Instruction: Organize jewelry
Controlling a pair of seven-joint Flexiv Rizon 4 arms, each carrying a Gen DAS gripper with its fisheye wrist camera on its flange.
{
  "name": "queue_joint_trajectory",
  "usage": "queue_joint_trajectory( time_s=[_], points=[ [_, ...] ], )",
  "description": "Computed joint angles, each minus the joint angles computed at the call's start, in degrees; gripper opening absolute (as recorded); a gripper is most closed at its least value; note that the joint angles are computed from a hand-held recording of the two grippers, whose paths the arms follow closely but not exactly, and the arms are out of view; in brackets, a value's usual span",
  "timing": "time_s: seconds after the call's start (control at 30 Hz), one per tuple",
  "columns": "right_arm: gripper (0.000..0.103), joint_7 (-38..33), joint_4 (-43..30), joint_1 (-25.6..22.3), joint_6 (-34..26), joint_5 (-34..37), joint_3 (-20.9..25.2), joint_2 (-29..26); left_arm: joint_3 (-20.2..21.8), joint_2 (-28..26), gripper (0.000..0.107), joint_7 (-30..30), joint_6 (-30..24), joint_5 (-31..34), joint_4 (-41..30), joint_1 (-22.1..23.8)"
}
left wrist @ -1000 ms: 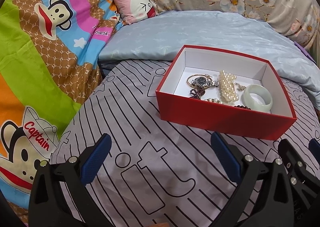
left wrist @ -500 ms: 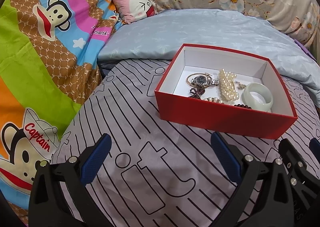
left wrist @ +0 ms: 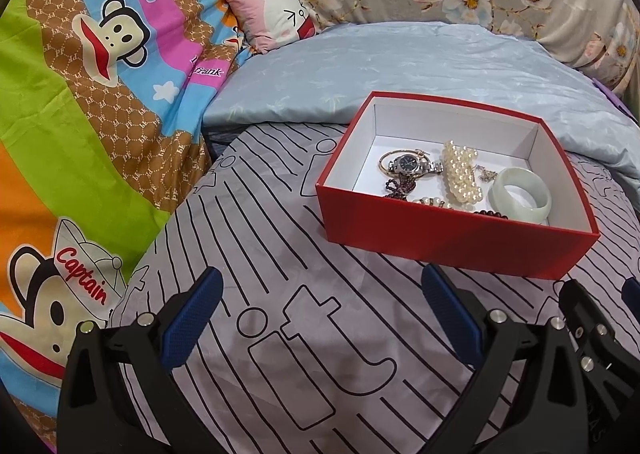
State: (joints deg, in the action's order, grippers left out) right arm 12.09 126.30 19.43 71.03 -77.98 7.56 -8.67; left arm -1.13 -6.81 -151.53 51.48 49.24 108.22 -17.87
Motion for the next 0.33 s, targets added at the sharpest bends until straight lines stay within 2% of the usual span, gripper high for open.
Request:
queue_joint_trajectory(
  time_s=[0.33],
  points=[
    [0.085, 1.1, 0.1, 0.1, -0.3, -0.7, 0.1, 0.1, 0.2, 0.1, 0.097, -0.4, 0.9, -0.5, 0.3, 0.3]
  ],
)
